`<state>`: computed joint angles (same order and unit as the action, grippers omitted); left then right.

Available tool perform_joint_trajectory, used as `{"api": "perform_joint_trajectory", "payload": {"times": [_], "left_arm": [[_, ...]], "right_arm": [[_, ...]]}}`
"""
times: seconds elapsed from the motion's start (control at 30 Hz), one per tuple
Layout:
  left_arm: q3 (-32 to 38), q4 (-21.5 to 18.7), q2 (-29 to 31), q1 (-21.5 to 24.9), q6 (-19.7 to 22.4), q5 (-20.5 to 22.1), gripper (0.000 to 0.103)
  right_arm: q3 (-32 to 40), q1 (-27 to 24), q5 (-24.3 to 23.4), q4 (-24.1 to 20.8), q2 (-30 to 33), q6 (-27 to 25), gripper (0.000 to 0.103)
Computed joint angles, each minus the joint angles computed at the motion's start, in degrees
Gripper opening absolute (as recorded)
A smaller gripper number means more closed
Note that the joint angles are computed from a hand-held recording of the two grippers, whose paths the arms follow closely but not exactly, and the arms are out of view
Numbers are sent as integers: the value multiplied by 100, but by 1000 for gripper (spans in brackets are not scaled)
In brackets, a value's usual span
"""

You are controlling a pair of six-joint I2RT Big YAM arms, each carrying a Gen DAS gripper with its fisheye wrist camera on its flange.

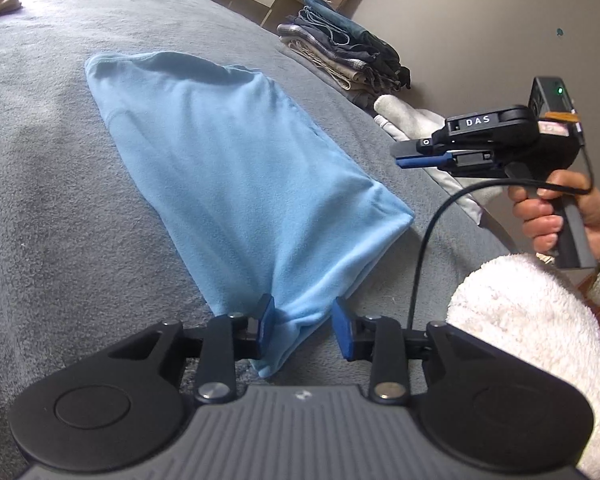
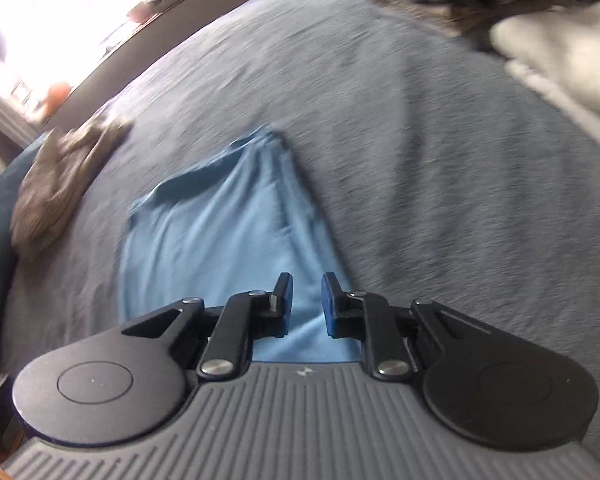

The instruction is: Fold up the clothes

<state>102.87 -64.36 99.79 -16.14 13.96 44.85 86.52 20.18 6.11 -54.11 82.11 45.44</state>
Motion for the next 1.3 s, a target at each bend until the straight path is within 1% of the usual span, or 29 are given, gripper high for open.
{"api": "perform_joint_trajectory", "payload": {"times": [0.03, 0.17, 0.27, 0.33, 0.43, 0.5, 0.73, 0.97, 1.1, 1.17, 1.2, 1.23, 1.3], "left_arm": [[3, -4, -2, -2, 14, -11, 34], [8, -18, -9, -5, 26, -36, 34], [11, -26, -15, -8, 42, -53, 34], [10, -25, -17, -10, 44, -56, 34], [0, -17, -18, -8, 29, -41, 35], [4, -18, -13, -6, 25, -36, 35], [-17, -6, -22, -2, 22, -22, 35], [-53, 18, -38, -2, 14, -18, 35], [-62, 34, -37, -3, 6, -16, 35], [-68, 42, -41, -8, -9, -20, 35], [-66, 43, -41, -10, -16, -22, 35], [-64, 45, -40, -13, -23, -25, 35], [-70, 68, -53, -15, -58, -37, 35]], "right_arm": [[85, 21, -211, -30, 79, -124, 15], [355, 125, -659, -340, 367, -475, 15], [619, 181, -717, -971, 619, -476, 15], [812, 229, -504, -1470, 769, -527, 15], [835, 218, -373, -1612, 753, -370, 15], [933, 221, -123, -1862, 797, -357, 15], [930, 234, 102, -1993, 769, -208, 15], [803, 213, 109, -1913, 638, 108, 15], [519, 172, 51, -1651, 403, 476, 15], [342, 153, 54, -1473, 270, 725, 17], [265, 142, 90, -1427, 213, 878, 21], [188, 130, 124, -1380, 155, 1032, 22], [-72, 91, 150, -1147, -42, 1434, 23]]}}
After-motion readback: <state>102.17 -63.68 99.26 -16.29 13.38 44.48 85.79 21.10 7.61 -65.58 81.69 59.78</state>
